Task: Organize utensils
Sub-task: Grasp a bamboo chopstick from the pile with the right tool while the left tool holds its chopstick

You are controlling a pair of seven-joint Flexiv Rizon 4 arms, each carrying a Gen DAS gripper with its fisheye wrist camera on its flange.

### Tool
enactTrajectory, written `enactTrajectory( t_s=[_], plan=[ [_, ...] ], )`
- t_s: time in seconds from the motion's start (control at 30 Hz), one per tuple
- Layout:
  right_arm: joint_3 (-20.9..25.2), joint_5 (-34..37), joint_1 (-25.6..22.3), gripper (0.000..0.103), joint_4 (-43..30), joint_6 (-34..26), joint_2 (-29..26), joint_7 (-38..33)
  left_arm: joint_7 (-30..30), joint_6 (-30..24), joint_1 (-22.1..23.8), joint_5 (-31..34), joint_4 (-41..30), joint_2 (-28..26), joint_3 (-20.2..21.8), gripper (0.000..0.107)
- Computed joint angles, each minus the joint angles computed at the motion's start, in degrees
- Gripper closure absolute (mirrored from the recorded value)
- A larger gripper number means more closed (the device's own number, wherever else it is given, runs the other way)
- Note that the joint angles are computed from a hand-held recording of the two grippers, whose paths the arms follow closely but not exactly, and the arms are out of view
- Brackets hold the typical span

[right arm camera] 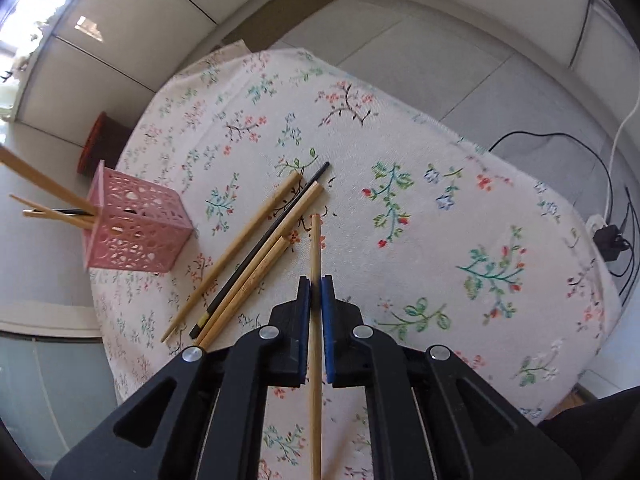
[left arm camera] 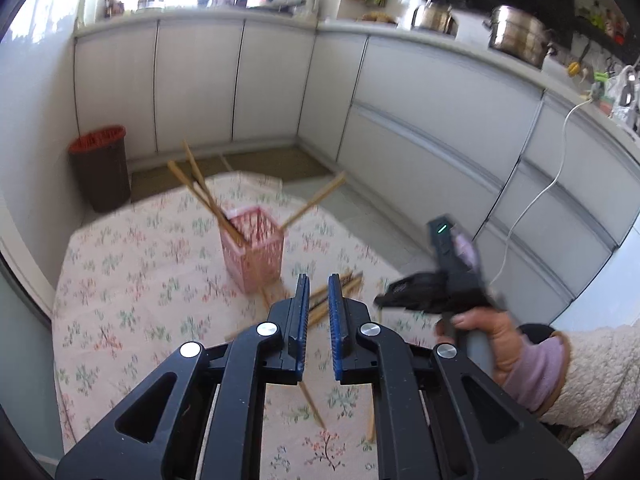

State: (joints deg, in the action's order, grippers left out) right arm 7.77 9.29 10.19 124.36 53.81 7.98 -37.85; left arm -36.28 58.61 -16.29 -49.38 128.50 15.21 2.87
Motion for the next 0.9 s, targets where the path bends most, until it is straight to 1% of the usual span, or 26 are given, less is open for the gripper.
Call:
enactTrajectory(
  t_s=[0.03,0.07,0.13,0.2,0.23,0.27,0.3,0.33,0.37,0.4,0.47,0.57,0.67,0.73,0.77,0.8,0.83,0.87,0.9],
  plan=[
    [-0.14,0.77,-0.09,0.097,0.40,-0.19,1.03,-0.77,-2.44,-1.28,1.09,2.58,-0.54,-1.09,-0.34,0.097],
    [-0.26,1.46,-0.15,0.097,0.90,-0.25,1.95,-1.52,-6.76,-3.08,2.85,6.90,-1.45,-2.59,-0.95,0.097],
    [-0.82,2.85,-0.18,0.097,1.33,-0.38,3.20,-3.28,-15.75,-10.06,6.25,15.55,-4.71,-6.09,-1.76,0.097],
    [-1.50,4.10,-0.23,0.097,1.14,-0.49,3.30,-4.69,-24.66,-15.02,8.38,20.35,-7.10,-9.50,-2.33,0.097],
    [-1.73,4.82,-0.36,0.097,1.37,-0.07,3.29,-5.13,-27.80,-17.93,9.02,21.02,-8.12,-11.40,-2.43,0.095],
    [-1.95,5.80,-0.43,0.097,1.75,0.01,3.59,-5.80,-30.22,-20.07,9.46,22.16,-8.89,-12.93,-2.63,0.091],
    [-2.41,7.12,-0.34,0.097,1.72,0.16,3.15,-6.76,-33.08,-20.69,9.70,24.40,-9.24,-13.86,-2.89,0.089],
    [-2.87,8.73,-0.26,0.097,1.62,-0.17,2.99,-7.79,-35.52,-20.49,9.72,26.74,-9.42,-14.57,-3.18,0.085],
    [-3.38,10.59,-0.13,0.097,1.30,-0.70,2.74,-9.04,-36.51,-20.31,9.61,28.12,-9.61,-15.07,-3.43,0.080],
    [-3.73,12.20,-0.06,0.097,0.96,-1.28,2.53,-10.25,-37.64,-19.93,9.47,29.56,-9.86,-15.64,-3.69,0.078],
    [-3.97,14.16,-0.32,0.097,0.51,-1.77,2.31,-11.98,-41.99,-19.08,9.13,33.60,-10.16,-16.22,-3.96,0.069],
    [-3.61,14.63,-0.96,0.097,0.55,-1.10,2.79,-13.83,-46.38,-16.34,8.04,36.30,-7.31,-14.41,-4.02,0.066],
    [-3.23,14.00,-1.20,0.097,0.85,0.05,3.16,-15.01,-52.15,-10.40,6.38,42.01,-3.31,-11.69,-4.95,0.065],
    [-3.82,16.09,-0.74,0.097,0.40,-0.79,3.27,-16.93,-57.00,-7.50,5.73,48.54,-2.58,-11.52,-6.25,0.063],
    [-3.94,16.96,-0.56,0.097,0.25,-1.20,3.37,-17.83,-59.20,-7.15,5.63,51.12,-2.75,-12.13,-6.68,0.062],
    [-3.82,17.09,-0.54,0.097,0.24,-1.32,3.48,-18.28,-62.33,-4.08,5.39,55.46,-2.14,-12.30,-7.01,0.061],
    [-3.55,16.77,-0.65,0.097,0.48,-1.04,3.75,-18.56,-64.02,-2.19,6.05,59.39,-1.86,-12.08,-8.05,0.063],
    [-3.39,16.72,-0.69,0.097,0.80,-0.59,4.18,-19.10,-63.64,-1.41,5.10,59.58,-1.65,-12.08,-7.39,0.079],
    [-3.45,17.08,-0.61,0.097,0.99,-0.13,4.58,-19.89,-60.48,-1.29,4.21,56.04,-1.07,-12.06,-6.67,0.093]
  ],
)
